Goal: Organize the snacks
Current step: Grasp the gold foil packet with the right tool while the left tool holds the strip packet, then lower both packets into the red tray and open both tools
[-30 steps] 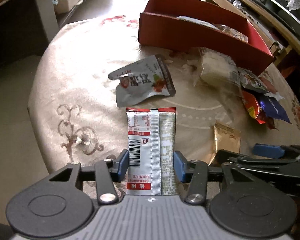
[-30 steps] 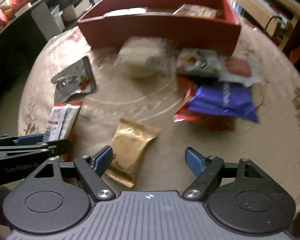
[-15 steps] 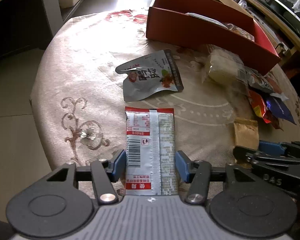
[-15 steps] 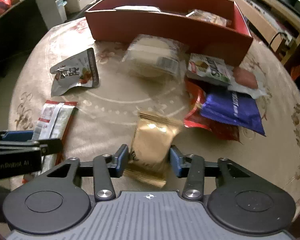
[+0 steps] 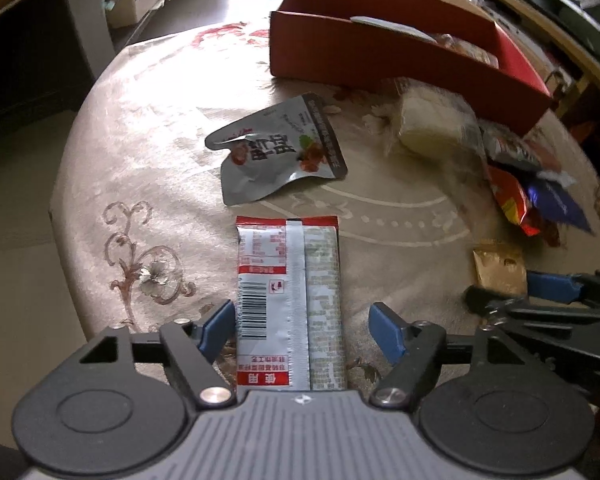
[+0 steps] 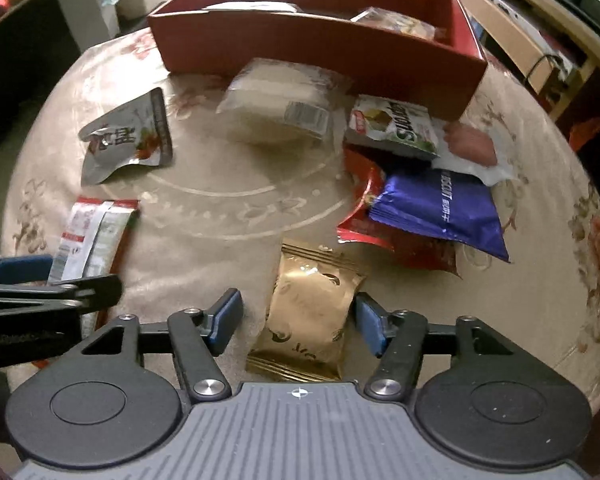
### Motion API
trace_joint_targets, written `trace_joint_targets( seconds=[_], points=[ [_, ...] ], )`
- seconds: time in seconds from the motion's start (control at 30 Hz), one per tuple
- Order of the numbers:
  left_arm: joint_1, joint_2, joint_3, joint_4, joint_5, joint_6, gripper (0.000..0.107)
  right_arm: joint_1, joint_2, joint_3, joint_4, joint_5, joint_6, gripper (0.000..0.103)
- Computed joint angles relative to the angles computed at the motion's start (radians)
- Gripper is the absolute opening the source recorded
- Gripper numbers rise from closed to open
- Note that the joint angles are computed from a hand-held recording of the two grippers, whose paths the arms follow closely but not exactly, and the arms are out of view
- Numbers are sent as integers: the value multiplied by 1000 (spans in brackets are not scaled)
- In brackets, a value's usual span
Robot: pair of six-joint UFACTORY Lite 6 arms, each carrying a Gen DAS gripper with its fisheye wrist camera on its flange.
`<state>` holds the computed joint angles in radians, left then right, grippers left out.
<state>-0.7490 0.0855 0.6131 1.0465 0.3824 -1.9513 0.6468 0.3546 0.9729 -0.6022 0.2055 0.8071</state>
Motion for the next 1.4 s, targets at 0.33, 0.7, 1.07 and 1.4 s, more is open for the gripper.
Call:
trace_joint_targets(
  seconds=[0.33,0.7,1.07,1.4],
  points=[
    [-46,-41,-2,-48,55,-10,50,-15,-136,-150,-61,-48,19,46],
    [-63,-113,49,-52,138,43,49,-44,-285,-211,-7,-74,-31,46],
    [-4,-124,122,-29,87,73,49,-62,-294,-143,-3,-34,-60,46],
    [107,25,333,-8,58,173,49,-151,-165,42,283,-68,-370,46]
  ],
)
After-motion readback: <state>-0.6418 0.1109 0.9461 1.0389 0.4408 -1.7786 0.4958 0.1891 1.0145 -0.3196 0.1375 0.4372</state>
